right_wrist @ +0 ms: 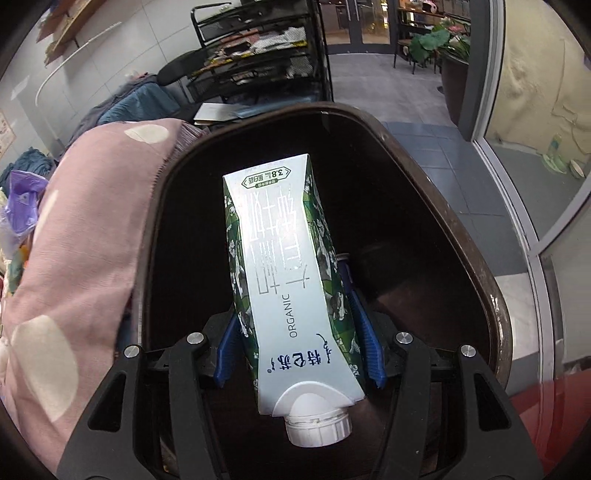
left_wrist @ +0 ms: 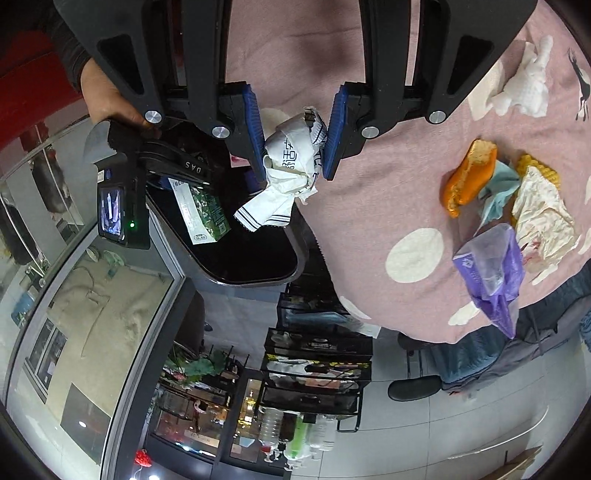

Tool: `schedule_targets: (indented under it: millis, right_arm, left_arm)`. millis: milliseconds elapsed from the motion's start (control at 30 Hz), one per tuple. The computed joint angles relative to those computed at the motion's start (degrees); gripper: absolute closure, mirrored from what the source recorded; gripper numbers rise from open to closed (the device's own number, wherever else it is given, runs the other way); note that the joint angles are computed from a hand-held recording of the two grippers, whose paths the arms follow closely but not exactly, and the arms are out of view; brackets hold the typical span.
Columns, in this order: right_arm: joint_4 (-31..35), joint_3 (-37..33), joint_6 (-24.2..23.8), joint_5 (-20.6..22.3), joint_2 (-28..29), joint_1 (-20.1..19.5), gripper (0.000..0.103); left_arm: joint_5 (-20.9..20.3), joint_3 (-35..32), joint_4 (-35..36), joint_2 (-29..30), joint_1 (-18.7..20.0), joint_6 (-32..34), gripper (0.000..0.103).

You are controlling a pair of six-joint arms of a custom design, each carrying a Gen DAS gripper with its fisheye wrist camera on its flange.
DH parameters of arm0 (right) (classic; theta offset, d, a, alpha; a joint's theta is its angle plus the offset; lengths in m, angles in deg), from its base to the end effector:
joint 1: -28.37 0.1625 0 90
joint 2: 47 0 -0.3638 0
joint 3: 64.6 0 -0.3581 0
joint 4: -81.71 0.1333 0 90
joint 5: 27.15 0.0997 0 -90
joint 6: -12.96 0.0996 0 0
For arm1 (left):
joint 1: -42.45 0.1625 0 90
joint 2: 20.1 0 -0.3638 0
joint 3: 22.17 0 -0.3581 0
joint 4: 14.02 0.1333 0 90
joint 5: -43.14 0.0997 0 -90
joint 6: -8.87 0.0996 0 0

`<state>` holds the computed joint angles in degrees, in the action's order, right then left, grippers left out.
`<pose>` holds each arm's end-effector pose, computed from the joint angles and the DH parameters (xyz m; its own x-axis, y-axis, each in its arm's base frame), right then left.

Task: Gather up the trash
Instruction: 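Carry carton and white paper to the black bin and open both tools inside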

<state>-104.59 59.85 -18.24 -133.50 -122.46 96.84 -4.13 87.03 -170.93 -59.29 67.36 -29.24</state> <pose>-0.0724 -0.4704 0.2529 -0.8275 0.1391 0.5440 -0.2102 0.8216 -0.5298 -0.3689 -0.3928 -0.0226 -0.7762 0.2768 -0.5665 0.5422 0.7516 -0.3756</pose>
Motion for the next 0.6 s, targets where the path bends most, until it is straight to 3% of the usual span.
schedule_targets:
  millis: [100, 167, 333, 600]
  right_arm:
    - [-0.4, 0.9, -0.3, 1.2, -0.8, -0.7, 0.046]
    - [-1.4, 1.9, -0.9, 3.0, -1.5, -1.4, 0.036]
    - [-6.6, 6.6, -1.4, 8.4, -5.6, -3.4, 0.033]
    - [-16.7, 11.6, 1.2, 13.2, -12.3, -4.2, 0.024]
  left_arm:
    - [-1.7, -1.7, 0.2, 1.4, 0.9, 0.9, 0.072]
    - [-2.1, -2.7, 0.9, 2.1, 1.2, 1.1, 0.072]
    - [-3.3, -4.8, 2.4, 3.5, 1.8, 1.0, 0.072]
    - [-5.5, -10.3, 4.7, 7.4, 2.6, 3.2, 0.072]
